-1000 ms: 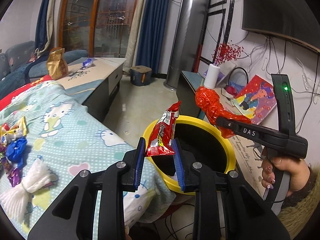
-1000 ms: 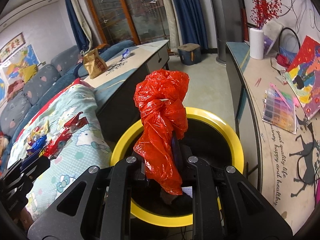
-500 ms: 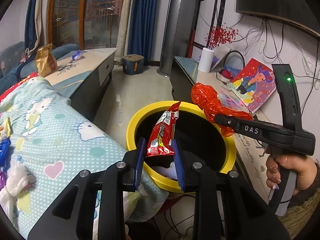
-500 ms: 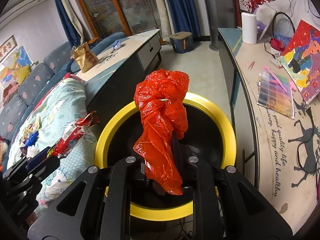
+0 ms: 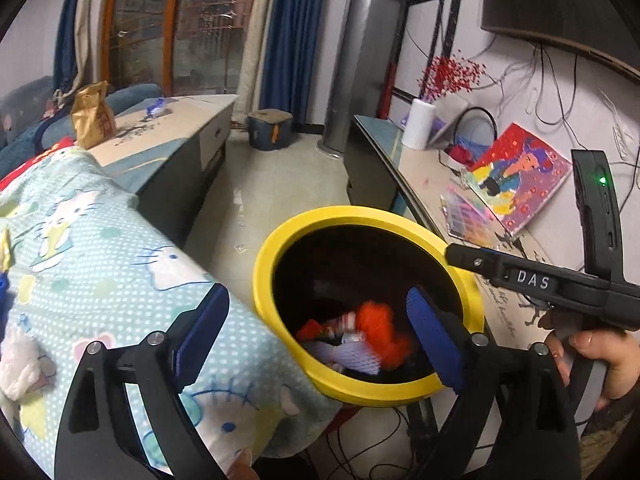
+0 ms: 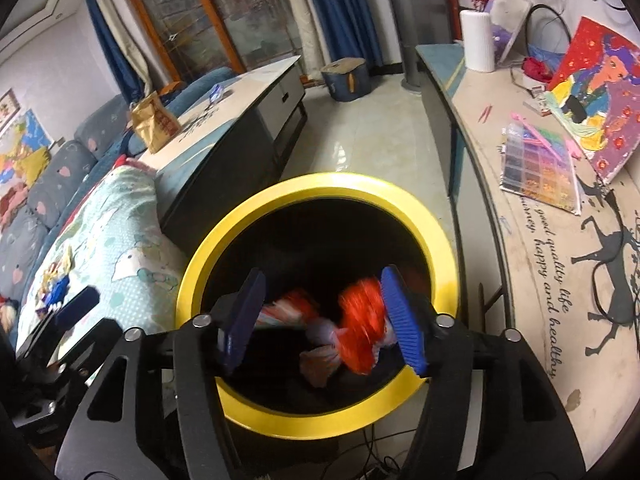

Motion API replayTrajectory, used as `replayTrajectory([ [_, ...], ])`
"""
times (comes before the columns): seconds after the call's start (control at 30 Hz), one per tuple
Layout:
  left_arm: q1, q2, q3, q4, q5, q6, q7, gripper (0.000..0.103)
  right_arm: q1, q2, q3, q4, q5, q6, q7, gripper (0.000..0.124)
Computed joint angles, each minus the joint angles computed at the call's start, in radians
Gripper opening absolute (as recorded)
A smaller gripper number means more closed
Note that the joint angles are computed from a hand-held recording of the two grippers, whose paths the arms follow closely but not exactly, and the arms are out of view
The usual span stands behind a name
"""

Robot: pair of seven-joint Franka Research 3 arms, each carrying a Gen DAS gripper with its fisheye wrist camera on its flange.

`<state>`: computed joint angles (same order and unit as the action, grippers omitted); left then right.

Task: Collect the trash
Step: 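Carry the red wrapper and red bag to the yellow bin and release both, then move both open tools back over the remaining wrappers on the bedspread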

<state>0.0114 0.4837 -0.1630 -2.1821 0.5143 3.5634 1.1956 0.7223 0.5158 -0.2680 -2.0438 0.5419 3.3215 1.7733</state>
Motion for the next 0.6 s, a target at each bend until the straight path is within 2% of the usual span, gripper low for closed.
replayTrajectory([
  [0.03,-0.018,-0.011,0.021,-0.015,-0.026,0.011,0.007,0.092,0.014,0.001,-0.013,0.0,0.005,0.005,0.002,0.057],
  [0.13,-0.001,-0.038,0.027,-0.059,-0.044,0.05,-0.009,0.094,0.067,0.002,-0.054,-0.004,0.034,0.04,-0.008,0.057],
  [0.3,-0.006,-0.087,0.065,-0.126,-0.102,0.091,-0.004,0.094,0.037,-0.01,0.007,0.007,0.06,0.087,-0.075,0.06],
  [0.5,-0.015,-0.142,0.108,-0.196,-0.199,0.138,0.035,0.094,0.024,-0.013,0.067,0.037,0.088,0.102,-0.17,0.061],
  [0.6,-0.002,-0.161,0.111,-0.218,-0.221,0.15,0.042,0.094,0.023,-0.013,0.092,0.052,0.102,0.107,-0.218,0.061],
])
